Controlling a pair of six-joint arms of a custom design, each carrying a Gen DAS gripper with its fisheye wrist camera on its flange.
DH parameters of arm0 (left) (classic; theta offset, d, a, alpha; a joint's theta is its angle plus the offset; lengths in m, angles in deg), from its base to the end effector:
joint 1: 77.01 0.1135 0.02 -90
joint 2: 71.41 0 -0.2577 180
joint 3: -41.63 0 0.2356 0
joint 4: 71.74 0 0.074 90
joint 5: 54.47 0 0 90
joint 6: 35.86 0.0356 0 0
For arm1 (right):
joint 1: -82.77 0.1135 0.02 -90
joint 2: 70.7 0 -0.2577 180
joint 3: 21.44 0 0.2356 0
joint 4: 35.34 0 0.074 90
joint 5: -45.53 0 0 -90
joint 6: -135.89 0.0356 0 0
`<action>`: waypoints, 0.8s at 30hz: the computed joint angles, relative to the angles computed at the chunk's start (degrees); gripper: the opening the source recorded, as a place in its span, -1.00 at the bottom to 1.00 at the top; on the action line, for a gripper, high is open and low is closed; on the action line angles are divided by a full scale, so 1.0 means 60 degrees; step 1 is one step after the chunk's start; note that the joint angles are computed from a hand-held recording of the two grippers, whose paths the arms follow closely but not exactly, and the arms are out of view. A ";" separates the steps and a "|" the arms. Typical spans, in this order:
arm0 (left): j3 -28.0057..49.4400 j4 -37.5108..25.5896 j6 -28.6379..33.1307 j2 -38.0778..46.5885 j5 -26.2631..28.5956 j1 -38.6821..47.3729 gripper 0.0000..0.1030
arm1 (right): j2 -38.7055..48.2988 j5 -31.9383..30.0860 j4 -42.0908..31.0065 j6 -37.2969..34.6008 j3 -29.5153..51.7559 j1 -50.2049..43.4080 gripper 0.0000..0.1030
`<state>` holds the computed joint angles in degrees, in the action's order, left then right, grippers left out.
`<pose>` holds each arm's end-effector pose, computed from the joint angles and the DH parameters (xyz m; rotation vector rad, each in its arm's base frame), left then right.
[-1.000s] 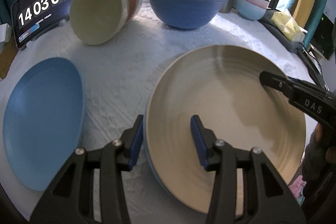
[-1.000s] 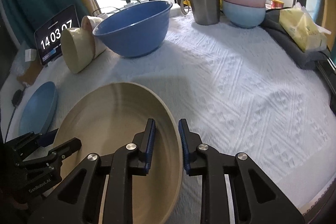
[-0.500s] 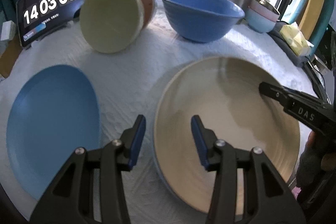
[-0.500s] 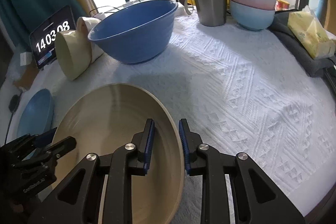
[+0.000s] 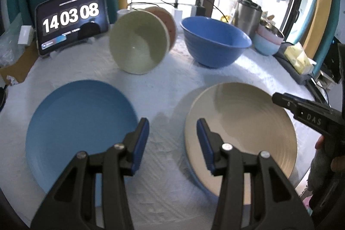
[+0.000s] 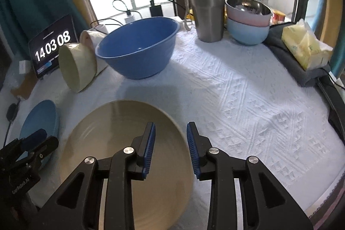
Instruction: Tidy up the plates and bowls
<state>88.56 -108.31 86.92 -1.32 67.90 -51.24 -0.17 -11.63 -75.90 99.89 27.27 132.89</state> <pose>0.1896 0.0704 0.1733 0.3349 2.3850 -0.2903 0.1437 0.1419 0.1768 0.2555 2.3971 0.0305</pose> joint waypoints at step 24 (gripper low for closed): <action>0.2007 -0.0461 0.1614 0.2616 0.1347 0.3161 -0.08 | 0.3317 0.0301 -0.0425 -0.0054 0.3126 0.1358 -0.37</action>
<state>100.60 -111.08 96.61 14.38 75.99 -32.28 19.73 -9.83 -78.44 99.56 46.02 141.04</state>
